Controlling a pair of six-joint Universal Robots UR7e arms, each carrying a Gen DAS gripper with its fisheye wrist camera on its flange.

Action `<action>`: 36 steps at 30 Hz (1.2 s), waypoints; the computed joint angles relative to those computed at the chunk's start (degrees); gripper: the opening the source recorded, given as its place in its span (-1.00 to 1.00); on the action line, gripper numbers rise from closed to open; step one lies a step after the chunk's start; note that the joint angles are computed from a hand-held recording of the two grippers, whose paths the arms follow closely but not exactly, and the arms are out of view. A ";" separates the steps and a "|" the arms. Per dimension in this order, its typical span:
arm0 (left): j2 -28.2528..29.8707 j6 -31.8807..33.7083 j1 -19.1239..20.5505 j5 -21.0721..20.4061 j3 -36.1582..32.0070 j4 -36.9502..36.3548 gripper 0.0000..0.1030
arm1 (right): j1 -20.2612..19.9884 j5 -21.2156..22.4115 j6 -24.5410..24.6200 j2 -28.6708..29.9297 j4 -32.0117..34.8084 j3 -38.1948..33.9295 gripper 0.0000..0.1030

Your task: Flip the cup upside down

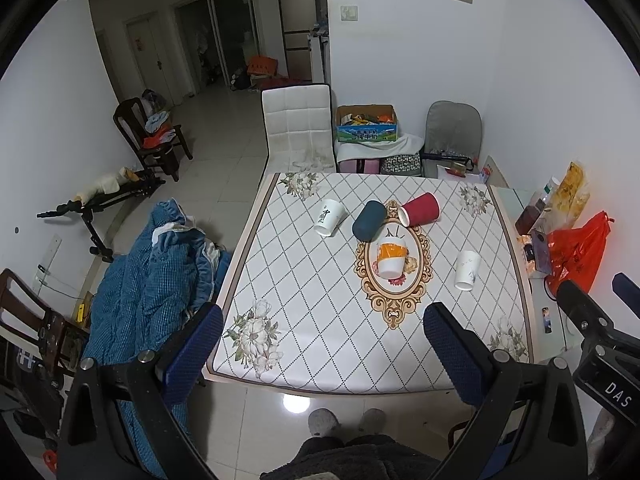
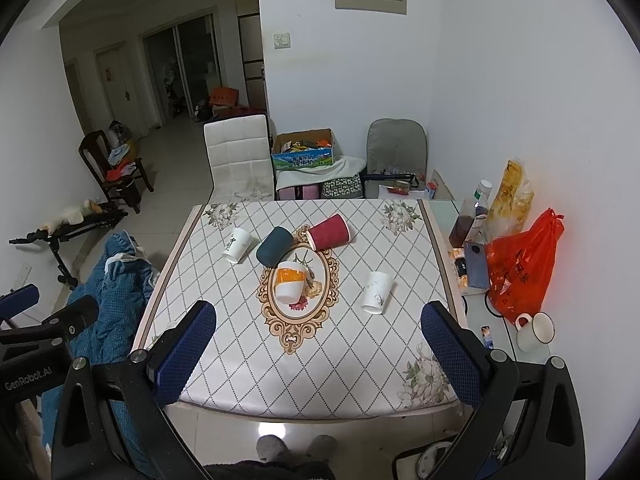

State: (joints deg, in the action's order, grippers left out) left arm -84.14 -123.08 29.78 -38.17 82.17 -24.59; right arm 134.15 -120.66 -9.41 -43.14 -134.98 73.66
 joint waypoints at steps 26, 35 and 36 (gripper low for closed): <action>0.20 -1.38 -0.97 -0.08 0.19 0.74 1.00 | 0.41 0.32 0.08 -1.04 0.40 0.50 1.00; 0.06 -1.66 -1.09 -0.12 0.32 0.98 1.00 | 0.49 0.40 0.17 -1.18 0.15 0.93 1.00; -0.04 -1.67 -1.13 -0.10 0.48 0.80 1.00 | 0.56 0.42 0.25 -1.22 0.37 0.78 1.00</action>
